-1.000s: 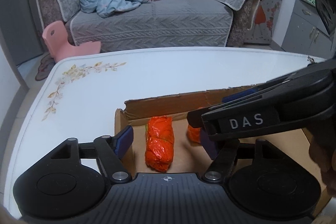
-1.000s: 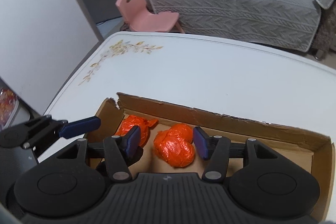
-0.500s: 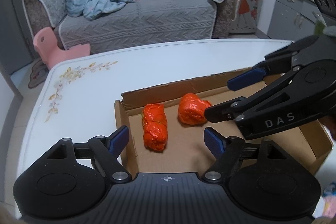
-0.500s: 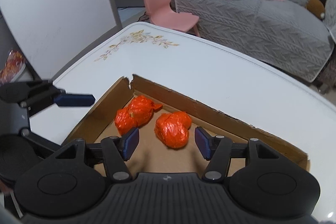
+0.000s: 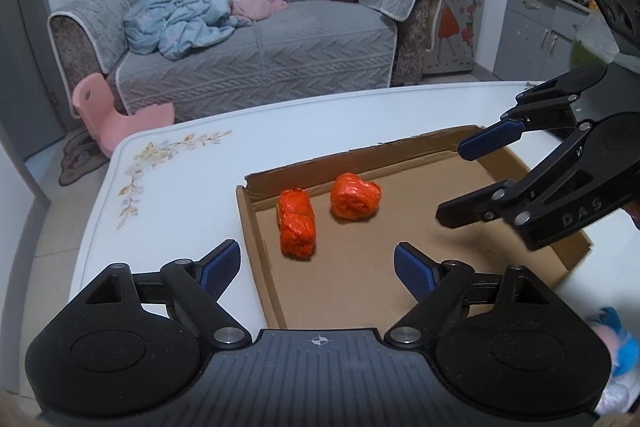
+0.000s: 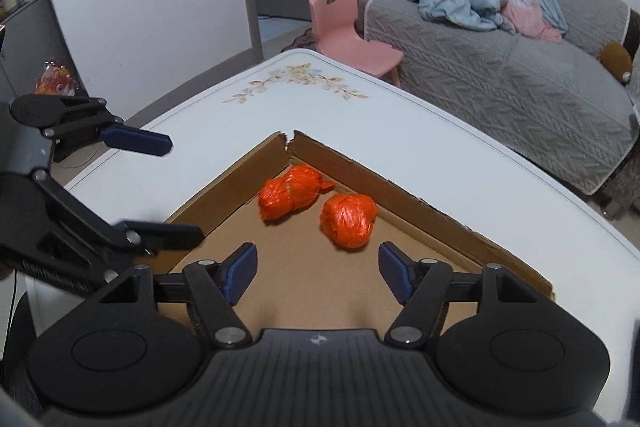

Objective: Organize objects
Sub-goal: 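Withdraw both tools from the tray back toward the pile, then grasp the bubble-wrap bundle with the left tool while the right tool grasps a clear roll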

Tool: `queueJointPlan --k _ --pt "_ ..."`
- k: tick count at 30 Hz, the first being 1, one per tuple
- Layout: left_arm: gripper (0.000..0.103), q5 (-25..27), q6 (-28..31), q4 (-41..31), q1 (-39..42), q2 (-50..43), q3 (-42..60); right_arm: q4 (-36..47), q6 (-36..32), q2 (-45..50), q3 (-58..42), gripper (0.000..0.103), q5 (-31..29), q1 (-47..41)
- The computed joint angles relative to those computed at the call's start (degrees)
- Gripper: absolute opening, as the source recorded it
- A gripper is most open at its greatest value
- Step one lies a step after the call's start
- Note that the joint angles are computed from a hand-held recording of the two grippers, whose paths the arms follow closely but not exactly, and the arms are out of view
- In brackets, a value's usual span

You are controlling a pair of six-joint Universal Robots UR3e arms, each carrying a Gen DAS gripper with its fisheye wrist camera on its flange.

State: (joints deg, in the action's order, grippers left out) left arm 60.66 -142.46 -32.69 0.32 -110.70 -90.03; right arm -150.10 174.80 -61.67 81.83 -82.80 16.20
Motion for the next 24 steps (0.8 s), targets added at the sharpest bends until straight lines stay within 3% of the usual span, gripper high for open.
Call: queueJointPlan --k 9,15,18,20,24 --pt "0.089 -6.17 8.1 -2.14 7.69 15.61 -17.81 -4.66 -3.2 -11.87 15.23 0.07 0.15 1.37" --pt "0.091 -13.7 18.12 -8.6 18.57 30.1 -32.92 -12.95 -3.71 -23.3 32.33 0.078 -1.0 2.54" --pt "0.102 -17.27 25.55 -15.73 26.42 40.89 -42.06 -19.27 -1.44 -29.56 43.29 0.078 -3.85 4.68" --pt "0.102 -18.7 32.29 -24.27 32.13 49.87 -47.56 -24.48 1.25 -33.69 51.43 0.078 -3.13 5.48" --pt "0.102 -19.26 45.87 -49.39 43.09 67.54 -52.8 -34.44 6.87 -33.98 61.27 0.075 -5.3 10.71"
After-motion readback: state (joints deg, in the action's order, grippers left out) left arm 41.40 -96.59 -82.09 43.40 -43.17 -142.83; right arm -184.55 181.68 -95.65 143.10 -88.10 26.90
